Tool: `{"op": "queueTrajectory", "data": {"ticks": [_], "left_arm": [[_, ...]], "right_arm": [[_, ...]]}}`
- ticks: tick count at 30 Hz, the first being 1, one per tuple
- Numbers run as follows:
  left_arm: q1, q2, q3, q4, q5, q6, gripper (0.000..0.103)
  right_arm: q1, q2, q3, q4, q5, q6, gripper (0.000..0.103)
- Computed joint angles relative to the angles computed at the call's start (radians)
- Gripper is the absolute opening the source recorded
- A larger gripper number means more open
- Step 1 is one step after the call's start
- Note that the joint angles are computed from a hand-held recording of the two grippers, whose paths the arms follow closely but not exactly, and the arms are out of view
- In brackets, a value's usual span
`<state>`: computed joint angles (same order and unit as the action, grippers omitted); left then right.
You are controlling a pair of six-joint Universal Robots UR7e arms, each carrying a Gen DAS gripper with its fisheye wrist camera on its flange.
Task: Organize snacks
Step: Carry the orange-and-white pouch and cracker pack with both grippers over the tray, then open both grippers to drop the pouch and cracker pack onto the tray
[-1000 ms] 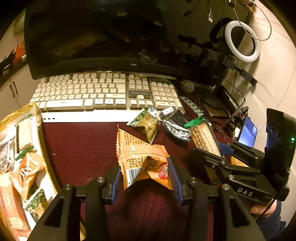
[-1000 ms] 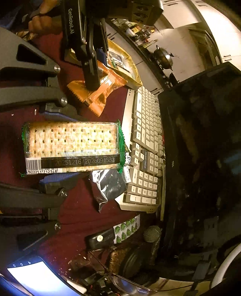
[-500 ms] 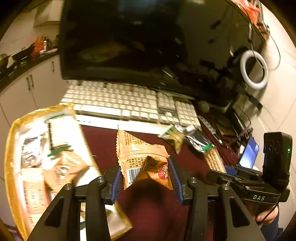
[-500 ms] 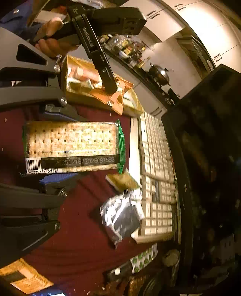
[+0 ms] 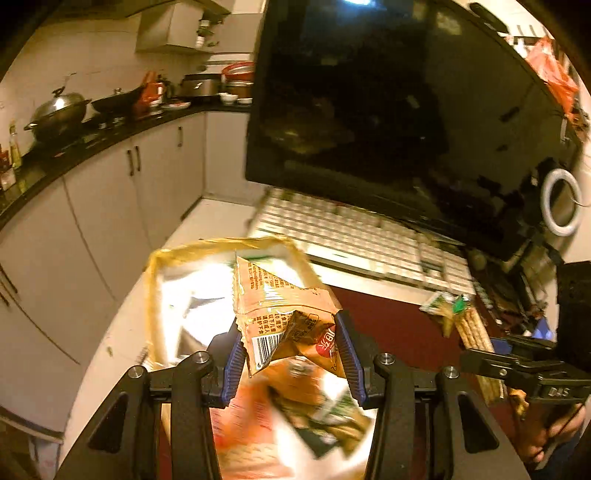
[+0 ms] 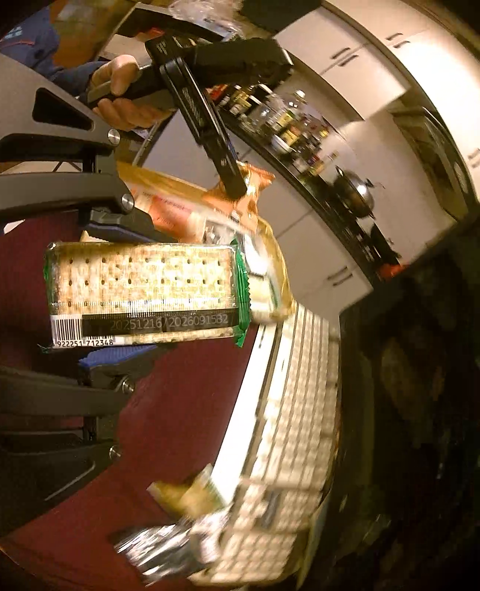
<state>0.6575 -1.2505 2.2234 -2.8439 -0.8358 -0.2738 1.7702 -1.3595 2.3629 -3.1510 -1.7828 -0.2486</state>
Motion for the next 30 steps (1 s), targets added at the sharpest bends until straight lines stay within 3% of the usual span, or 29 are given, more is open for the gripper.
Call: {"op": "queueTrajectory", "data": {"ticks": [8, 14, 30], "left_arm": [[0.119, 0.069, -0.118, 0.063, -0.007, 0.051, 0.049], [0.177, 0.122, -0.179, 0.096, -0.023, 0.059, 0.049], [0.216, 0.133, -0.191, 0.105, -0.063, 0.05, 0.051]], "right_arm": [[0.059, 0.227, -0.208, 0.048, -0.06, 0.04, 0.045], [0.057, 0.355, -0.326, 0.085, -0.095, 0.075, 0.045], [0.037, 0.46, -0.39, 0.074, -0.128, 0.095, 0.046]]}}
